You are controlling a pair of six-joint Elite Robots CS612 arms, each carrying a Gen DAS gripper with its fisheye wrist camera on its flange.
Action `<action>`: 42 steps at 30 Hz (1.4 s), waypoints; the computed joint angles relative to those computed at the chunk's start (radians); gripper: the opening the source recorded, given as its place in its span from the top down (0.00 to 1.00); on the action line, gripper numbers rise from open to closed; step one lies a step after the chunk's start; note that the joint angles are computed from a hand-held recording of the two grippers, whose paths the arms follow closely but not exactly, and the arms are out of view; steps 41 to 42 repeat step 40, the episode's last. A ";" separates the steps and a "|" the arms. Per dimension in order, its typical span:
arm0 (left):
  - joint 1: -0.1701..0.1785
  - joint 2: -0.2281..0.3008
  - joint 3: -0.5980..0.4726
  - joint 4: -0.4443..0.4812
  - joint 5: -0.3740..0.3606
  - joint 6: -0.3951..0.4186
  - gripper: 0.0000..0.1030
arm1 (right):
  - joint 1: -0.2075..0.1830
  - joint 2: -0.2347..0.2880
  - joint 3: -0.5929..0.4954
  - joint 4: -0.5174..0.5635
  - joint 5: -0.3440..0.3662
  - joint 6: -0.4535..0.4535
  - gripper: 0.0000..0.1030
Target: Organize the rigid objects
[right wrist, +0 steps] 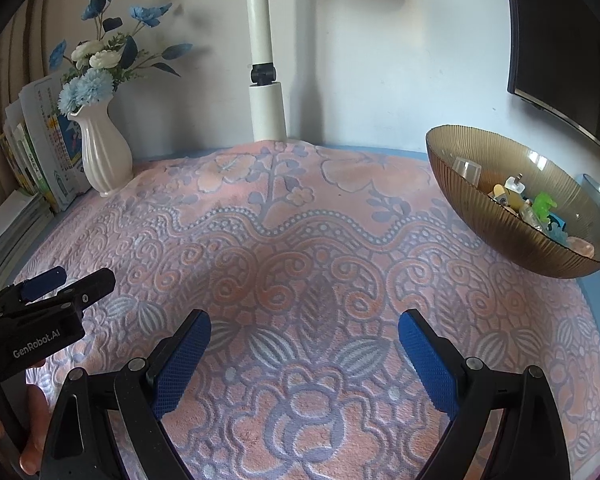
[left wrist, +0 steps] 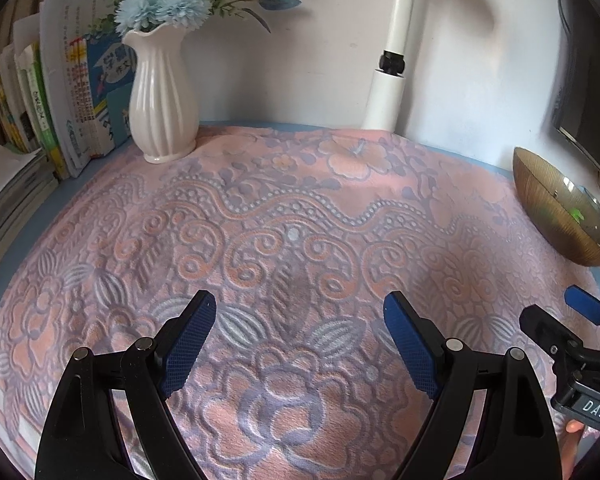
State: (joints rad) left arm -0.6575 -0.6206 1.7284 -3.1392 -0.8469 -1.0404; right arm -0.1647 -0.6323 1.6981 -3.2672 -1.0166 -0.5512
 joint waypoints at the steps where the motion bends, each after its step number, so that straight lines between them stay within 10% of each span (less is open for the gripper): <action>1: -0.001 0.000 -0.001 0.005 0.003 0.001 0.18 | 0.000 0.000 -0.001 0.001 -0.003 -0.001 0.09; 21: 0.035 -0.011 -0.038 0.164 -0.157 -0.009 0.17 | 0.038 0.016 -0.081 0.240 -0.183 -0.022 0.06; 24: 0.042 -0.008 -0.053 0.201 -0.180 -0.005 0.00 | 0.042 0.019 -0.086 0.250 -0.195 -0.031 0.00; 42: 0.051 0.003 -0.061 0.184 -0.183 0.015 0.00 | 0.040 0.018 -0.087 0.259 -0.190 -0.037 0.00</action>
